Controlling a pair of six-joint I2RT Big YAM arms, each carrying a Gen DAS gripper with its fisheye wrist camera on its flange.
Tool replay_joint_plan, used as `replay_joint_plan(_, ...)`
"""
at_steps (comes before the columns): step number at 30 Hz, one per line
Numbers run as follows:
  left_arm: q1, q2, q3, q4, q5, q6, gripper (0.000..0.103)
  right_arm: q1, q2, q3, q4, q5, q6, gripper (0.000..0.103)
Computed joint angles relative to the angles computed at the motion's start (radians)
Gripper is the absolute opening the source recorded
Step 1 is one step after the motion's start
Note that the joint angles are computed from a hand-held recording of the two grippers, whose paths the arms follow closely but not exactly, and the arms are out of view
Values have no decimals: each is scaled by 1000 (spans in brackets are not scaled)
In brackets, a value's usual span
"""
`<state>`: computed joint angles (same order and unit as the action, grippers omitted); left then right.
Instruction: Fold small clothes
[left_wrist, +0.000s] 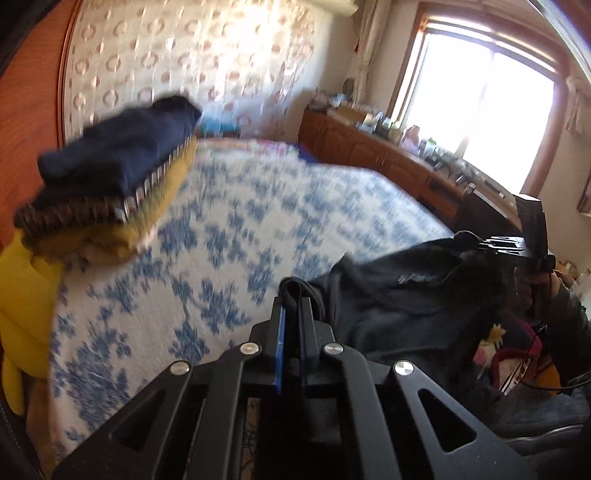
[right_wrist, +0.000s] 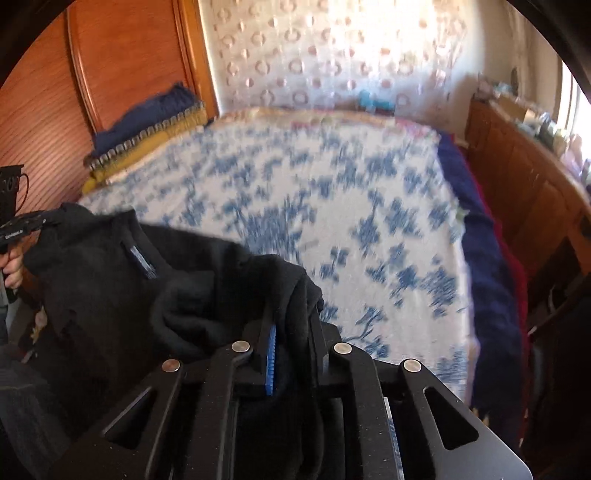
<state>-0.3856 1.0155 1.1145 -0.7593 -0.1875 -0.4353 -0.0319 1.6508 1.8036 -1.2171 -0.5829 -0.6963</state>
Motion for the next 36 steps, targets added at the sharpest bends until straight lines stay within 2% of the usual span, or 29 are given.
replay_joint_plan(7,-82,-40,83,-7,-126,55,2,-38,-109,-5,58,-68,1,9)
replay_joint_plan(11,-134,-58,126,12,-209,89,2,-58,-145,30,66,-104,5,9)
replay_joint_plan(22,-182,-110,207,59,-349,173,2,-109,-152,211,62,-226,60,8)
replay_joint_plan(26,-186,-141,218,88,-403,220,2,-131,-138,287,58,-309,112,8)
replay_joint_plan(28,-161,-141,231,85,-404,239,2,-136,-132,310,56,-334,129,8)
replay_joint_plan(31,-114,-136,234,86,-378,240,2,-115,-135,318,60,-288,108,8)
replay_joint_plan(36,-104,-148,217,123,-373,247,2,-119,-175,275,145,-319,154,8)
